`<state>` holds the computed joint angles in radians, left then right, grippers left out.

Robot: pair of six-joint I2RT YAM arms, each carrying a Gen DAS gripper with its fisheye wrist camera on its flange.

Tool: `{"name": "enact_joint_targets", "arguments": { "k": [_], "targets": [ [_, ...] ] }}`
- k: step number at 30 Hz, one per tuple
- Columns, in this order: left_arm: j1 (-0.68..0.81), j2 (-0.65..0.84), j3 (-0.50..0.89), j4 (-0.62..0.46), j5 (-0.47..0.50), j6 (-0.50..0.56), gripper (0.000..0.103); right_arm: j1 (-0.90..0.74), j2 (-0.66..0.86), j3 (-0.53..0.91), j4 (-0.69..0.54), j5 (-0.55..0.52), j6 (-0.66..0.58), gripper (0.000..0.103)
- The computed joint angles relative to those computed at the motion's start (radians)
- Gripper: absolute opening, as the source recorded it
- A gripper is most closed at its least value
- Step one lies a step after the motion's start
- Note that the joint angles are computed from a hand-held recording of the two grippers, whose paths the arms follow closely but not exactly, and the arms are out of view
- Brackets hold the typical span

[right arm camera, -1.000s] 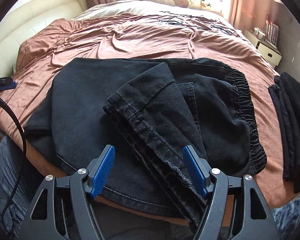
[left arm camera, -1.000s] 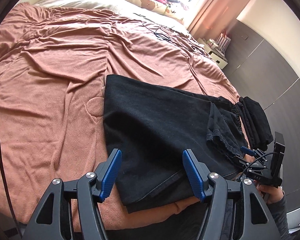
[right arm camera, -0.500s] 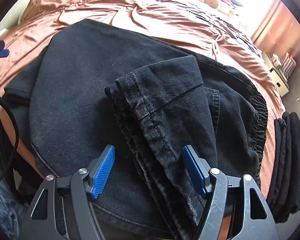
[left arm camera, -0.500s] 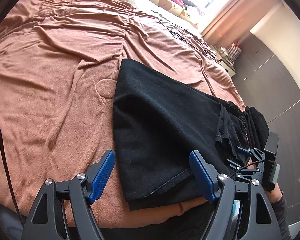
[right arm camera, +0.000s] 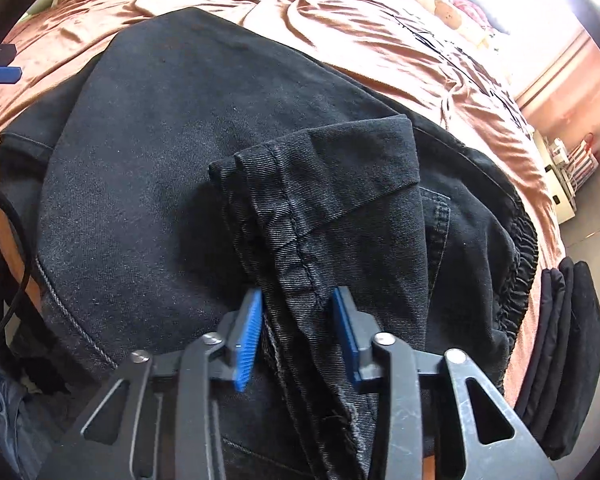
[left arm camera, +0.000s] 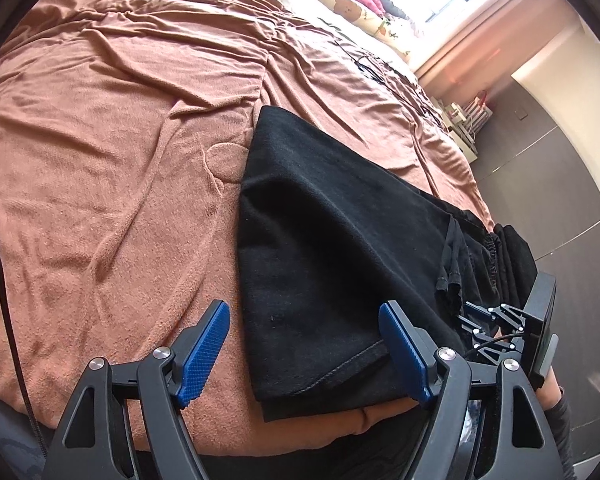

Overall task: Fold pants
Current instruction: 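Grasp the cuff end of the folded pants with the right gripper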

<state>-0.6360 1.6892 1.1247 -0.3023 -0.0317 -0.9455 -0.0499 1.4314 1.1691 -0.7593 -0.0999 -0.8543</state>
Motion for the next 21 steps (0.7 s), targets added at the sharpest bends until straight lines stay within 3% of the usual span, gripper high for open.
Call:
{"name": "enact_joint_targets", "arguments": {
  "k": [2, 5, 13, 21],
  "targets": [
    [-0.003, 0.005, 0.004, -0.002, -0.004, -0.002, 0.079, -0.021, 0.021, 0.035, -0.027, -0.036, 0.017, 0.012],
    [-0.007, 0.009, 0.009, -0.005, -0.005, -0.008, 0.079, -0.076, 0.045, 0.095, -0.076, -0.111, 0.028, 0.008],
    [-0.013, 0.024, 0.04, -0.021, -0.013, -0.01, 0.079, -0.271, 0.115, 0.272, -0.211, -0.329, 0.044, 0.007],
    [-0.018, 0.051, 0.064, -0.028, -0.009, -0.023, 0.079, -0.474, 0.306, 0.546, -0.385, -0.517, 0.055, 0.007]
  ]
}}
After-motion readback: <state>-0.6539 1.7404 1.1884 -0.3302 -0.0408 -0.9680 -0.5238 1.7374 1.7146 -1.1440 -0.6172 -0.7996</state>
